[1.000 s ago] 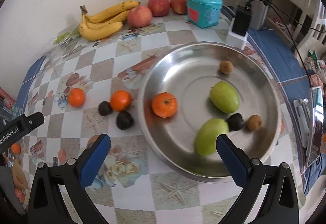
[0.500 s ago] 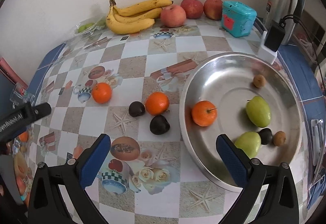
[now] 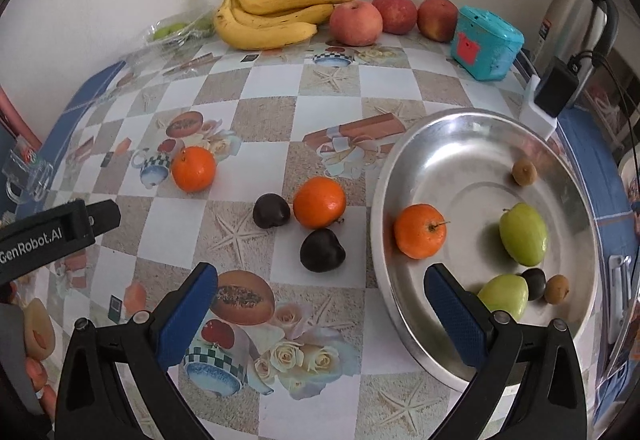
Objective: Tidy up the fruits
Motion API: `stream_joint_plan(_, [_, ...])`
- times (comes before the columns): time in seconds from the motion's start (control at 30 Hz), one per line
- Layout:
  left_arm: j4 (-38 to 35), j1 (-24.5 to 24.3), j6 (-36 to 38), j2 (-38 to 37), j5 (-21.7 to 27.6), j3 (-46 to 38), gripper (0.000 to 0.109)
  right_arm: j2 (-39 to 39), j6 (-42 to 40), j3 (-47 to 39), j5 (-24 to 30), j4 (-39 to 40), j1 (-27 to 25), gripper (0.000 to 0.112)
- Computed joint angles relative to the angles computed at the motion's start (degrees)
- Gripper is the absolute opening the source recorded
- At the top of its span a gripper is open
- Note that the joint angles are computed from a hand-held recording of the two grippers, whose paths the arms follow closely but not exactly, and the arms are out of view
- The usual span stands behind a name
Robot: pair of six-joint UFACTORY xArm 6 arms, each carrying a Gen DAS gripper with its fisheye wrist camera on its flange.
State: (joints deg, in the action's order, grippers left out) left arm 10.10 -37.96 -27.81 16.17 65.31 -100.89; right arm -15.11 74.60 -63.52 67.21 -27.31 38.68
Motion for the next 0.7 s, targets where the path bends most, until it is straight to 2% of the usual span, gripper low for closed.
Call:
stream_joint_plan(0.2, [-0.7, 0.6, 0.1, 0.4, 0.2, -0.3, 0.103, 1.9, -1.1, -1.6, 0.6, -0.2, 0.3, 0.1])
stream_joint_plan(0.53, [-1.9, 1.4, 0.2, 0.4, -0.2, 0.0, 0.103, 1.3, -1.1, 0.1, -3.0, 0.7, -1.1, 0.099])
stream_joint_plan(0.7, [-2.8, 1.6, 0.4, 0.4, -0.5, 0.0, 0.103, 1.3, -1.8, 0.6, -3.7, 1.0, -1.7, 0.087])
